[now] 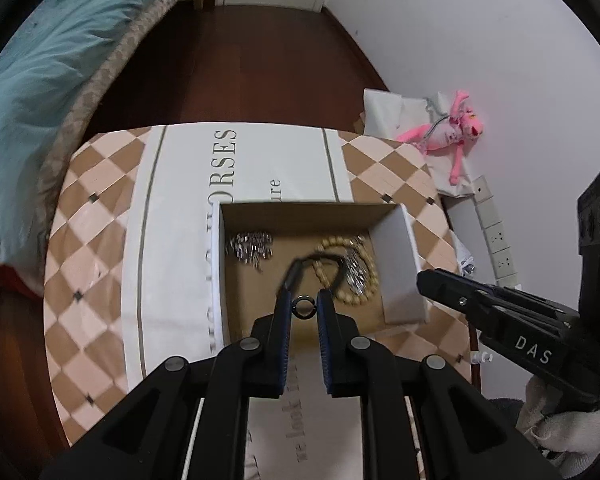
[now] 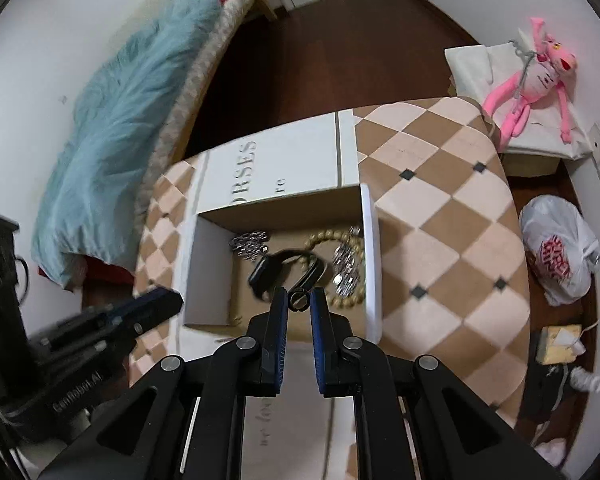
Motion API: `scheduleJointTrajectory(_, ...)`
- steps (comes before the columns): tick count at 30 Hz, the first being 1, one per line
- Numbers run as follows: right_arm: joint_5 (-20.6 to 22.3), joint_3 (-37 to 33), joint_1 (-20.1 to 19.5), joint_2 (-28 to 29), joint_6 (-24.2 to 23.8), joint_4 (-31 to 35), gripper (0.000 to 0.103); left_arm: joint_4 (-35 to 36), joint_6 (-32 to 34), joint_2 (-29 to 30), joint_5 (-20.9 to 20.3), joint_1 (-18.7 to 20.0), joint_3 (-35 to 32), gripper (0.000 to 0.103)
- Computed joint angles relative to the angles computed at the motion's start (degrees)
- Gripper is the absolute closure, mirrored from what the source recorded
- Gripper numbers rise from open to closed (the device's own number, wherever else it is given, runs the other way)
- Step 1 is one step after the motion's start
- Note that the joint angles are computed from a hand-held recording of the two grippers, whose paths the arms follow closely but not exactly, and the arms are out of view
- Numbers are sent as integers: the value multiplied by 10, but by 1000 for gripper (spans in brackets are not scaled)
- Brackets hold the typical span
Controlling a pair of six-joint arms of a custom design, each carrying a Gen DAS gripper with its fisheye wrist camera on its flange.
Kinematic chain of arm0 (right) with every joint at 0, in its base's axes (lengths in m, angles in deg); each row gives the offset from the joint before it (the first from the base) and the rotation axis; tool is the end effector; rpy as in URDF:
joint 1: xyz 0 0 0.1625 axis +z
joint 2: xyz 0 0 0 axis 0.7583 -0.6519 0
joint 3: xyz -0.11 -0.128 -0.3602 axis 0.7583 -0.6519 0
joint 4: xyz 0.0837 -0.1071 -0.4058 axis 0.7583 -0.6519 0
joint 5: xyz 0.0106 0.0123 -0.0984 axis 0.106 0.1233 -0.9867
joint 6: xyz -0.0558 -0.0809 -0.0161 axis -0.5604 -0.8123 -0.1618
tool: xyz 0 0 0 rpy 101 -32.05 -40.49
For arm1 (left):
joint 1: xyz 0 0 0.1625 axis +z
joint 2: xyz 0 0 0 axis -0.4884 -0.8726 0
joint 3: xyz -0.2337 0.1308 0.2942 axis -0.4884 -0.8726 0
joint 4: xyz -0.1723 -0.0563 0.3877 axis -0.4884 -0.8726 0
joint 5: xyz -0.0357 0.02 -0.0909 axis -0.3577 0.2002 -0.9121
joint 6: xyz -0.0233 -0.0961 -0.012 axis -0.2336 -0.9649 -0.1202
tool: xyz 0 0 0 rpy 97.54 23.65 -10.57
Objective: Organize jewelry
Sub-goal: 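Carry both black rings into the white box and open both tools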
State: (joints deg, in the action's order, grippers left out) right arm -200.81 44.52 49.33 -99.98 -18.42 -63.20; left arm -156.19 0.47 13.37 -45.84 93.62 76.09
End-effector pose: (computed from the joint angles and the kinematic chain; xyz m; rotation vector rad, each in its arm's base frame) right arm 0.2074 -0.7760 0.1321 -0.2140 -2.6835 0.5703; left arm -0.1928 -0.8154 0.1806 0.5862 2.6141 -0.1650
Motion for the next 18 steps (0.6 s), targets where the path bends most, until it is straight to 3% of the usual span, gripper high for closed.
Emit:
scheduleJointTrajectory(4, -6, -80, -8, 39, 7, 77, 90, 83, -16, 74, 33, 4, -124, 92)
scheduleJointTrajectory(7, -6, -117, -13, 55, 23, 122, 89, 114, -21, 96, 50, 6, -162, 87)
scheduleJointTrajectory(8, -4, -118, -15, 55, 25, 123, 84, 120, -24, 100, 55, 6, -172, 85)
scheduleJointTrajectory(11, -12, -110, -13, 49, 21, 113, 56, 112, -21, 102, 86, 3, -175, 56)
scheduleJointTrajectory(12, -15, -106, -12, 45, 19, 109, 54, 106, -21, 99, 88, 4, -172, 42)
scheduleJointTrajectory(16, -45, -98, -6, 40, 15, 106, 51, 77, -16, 80, 100, 3, -140, 22)
scheduleJointTrajectory(17, -56, -96, -4, 39, 14, 105, 42, 66, -14, 73, 108, 3, -124, 18)
scheduleJointTrajectory(18, -78, -93, 0, 39, 13, 107, 27, 54, -13, 64, 115, 2, -107, 13)
